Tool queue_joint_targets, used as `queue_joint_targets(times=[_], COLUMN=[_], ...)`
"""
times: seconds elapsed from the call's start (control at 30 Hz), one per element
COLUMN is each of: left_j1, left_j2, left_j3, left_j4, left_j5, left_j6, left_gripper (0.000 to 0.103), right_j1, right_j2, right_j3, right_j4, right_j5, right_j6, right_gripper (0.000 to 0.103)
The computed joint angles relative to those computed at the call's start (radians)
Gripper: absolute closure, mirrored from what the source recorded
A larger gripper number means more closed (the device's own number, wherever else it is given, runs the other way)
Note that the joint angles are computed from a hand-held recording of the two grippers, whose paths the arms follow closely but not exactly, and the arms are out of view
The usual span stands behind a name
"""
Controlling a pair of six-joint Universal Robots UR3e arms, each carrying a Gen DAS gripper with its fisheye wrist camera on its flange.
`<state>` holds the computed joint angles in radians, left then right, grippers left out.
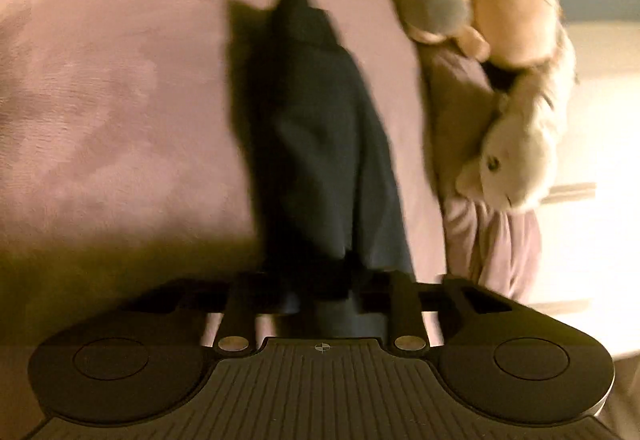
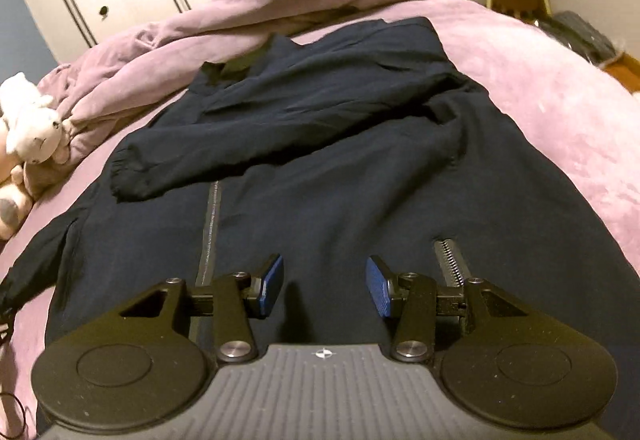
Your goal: Fold large clothes
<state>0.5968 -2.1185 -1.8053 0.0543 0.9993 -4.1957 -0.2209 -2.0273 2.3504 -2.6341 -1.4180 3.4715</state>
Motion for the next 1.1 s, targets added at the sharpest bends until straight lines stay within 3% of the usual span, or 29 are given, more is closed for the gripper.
queue_joint_targets(times=[0.1,0.3,0.53,0.57,0.63,0.67,0.8,0.9,0.97,1.1], left_j1=[0.027,-0.097,-0.46,-0.523,-0.623,-0.671,-0.786,-0.821,-0.821,-0.804], left_j2=[0.003,0.141,0.102,0.072,0.012,-0.014,-0.026,0.023,0.062,0.095], left_j3=[-0.034,0.114,0.546,0.598,0.663,0.677,0.642,0.57,0.534,0.53], left_j4=[0.053,-0.098,-0.261,-0.267,-0.282,-0.299,-0.447,-0.539,-0.59,-0.684], left_j5=[-0.032,0.092,0.001,-0.026,-0.089,-0.101,-0.007,0.123,0.206,0.35], left_j6=[-0.032,0.257,0.561,0.584,0.591,0.588,0.61,0.651,0.696,0.735], left_gripper=[0.093,0.094,0.093,0.09,0.062,0.043,0.043,0.043,0.041,0.038], right_j1=[0.018,-0.063,-0.155,-0.171,-0.191,-0.218,-0.35,-0.426,-0.431,-0.34], right_j2=[0.014,-0.061,-0.166,-0.182,-0.197,-0.214,-0.284,-0.265,-0.203,0.096], right_j3=[0.009,0.054,0.099,0.103,0.093,0.091,0.077,0.067,0.065,0.005], right_j4=[-0.023,-0.001,0.045,0.052,0.074,0.096,0.224,0.281,0.229,-0.035], right_j5=[-0.017,0.067,0.157,0.175,0.188,0.214,0.348,0.458,0.5,0.551], right_j6=[-0.001,-0.028,-0.021,-0.029,-0.045,-0.06,-0.155,-0.202,-0.185,-0.043], right_gripper=[0.057,0.057,0.057,0.057,0.057,0.057,0.057,0.057,0.057,0.057])
